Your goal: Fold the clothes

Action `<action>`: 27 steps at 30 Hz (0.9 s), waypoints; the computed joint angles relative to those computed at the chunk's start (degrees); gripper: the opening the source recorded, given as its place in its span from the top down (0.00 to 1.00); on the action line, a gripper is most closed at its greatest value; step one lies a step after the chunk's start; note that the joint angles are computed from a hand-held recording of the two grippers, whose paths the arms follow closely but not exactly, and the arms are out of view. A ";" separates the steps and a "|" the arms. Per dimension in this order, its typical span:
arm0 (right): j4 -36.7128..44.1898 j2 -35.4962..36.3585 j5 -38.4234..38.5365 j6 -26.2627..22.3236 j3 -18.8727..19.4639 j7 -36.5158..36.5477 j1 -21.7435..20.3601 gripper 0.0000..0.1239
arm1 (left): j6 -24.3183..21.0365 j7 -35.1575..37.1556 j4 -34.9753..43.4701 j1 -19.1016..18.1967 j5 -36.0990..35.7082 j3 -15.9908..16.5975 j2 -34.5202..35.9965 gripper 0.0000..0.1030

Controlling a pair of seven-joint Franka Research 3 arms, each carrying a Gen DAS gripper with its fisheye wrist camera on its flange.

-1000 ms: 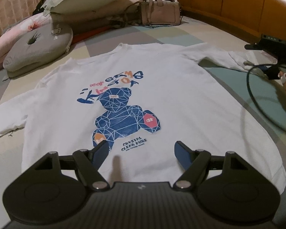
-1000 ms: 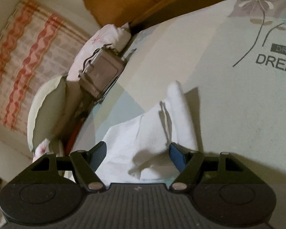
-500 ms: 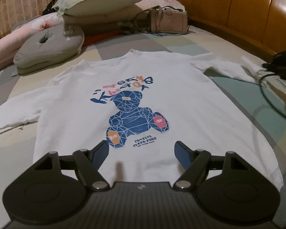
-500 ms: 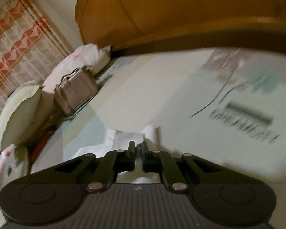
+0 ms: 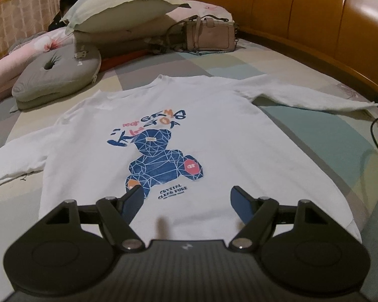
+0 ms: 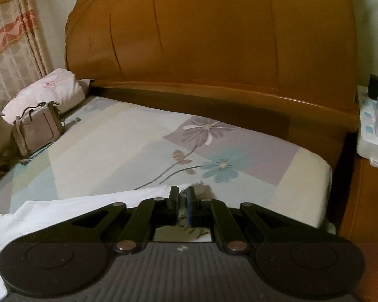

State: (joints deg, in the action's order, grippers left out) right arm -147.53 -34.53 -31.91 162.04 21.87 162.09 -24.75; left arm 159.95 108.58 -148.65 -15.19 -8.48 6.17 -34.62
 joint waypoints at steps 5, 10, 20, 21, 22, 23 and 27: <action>2.57 2.46 -0.84 -7.62 -0.70 -2.62 2.17 0.89 | 0.07 0.37 0.00 -0.02 -0.09 0.22 0.11 0.26; 7.57 5.98 -8.72 -10.57 0.93 0.64 3.07 0.83 | 0.30 0.38 0.42 1.00 0.54 -0.15 1.34 0.26; 36.46 37.89 22.10 3.78 -13.18 -45.87 27.55 0.64 | 0.95 1.28 0.80 1.85 0.25 0.55 3.51 0.26; 40.68 41.06 23.27 2.30 -12.96 -49.28 28.57 0.64 | 1.17 1.45 0.77 1.95 0.15 0.58 3.64 0.26; 45.69 45.16 26.70 1.05 -11.74 -55.88 29.00 0.64 | 1.38 1.85 0.82 1.70 -0.24 0.95 3.79 0.26; 50.06 48.18 27.59 -2.34 -11.40 -58.83 29.67 0.64 | 1.56 2.37 0.90 1.32 -0.79 1.45 3.96 0.26; 67.07 60.21 29.22 -13.05 -11.15 -68.59 32.83 0.65 | 2.23 3.48 1.31 1.15 -2.26 2.12 4.95 0.26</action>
State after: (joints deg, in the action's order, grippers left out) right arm -80.47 25.68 -2.69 148.99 10.72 93.50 8.08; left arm 162.18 112.06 -147.34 -14.04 -10.74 8.30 -29.68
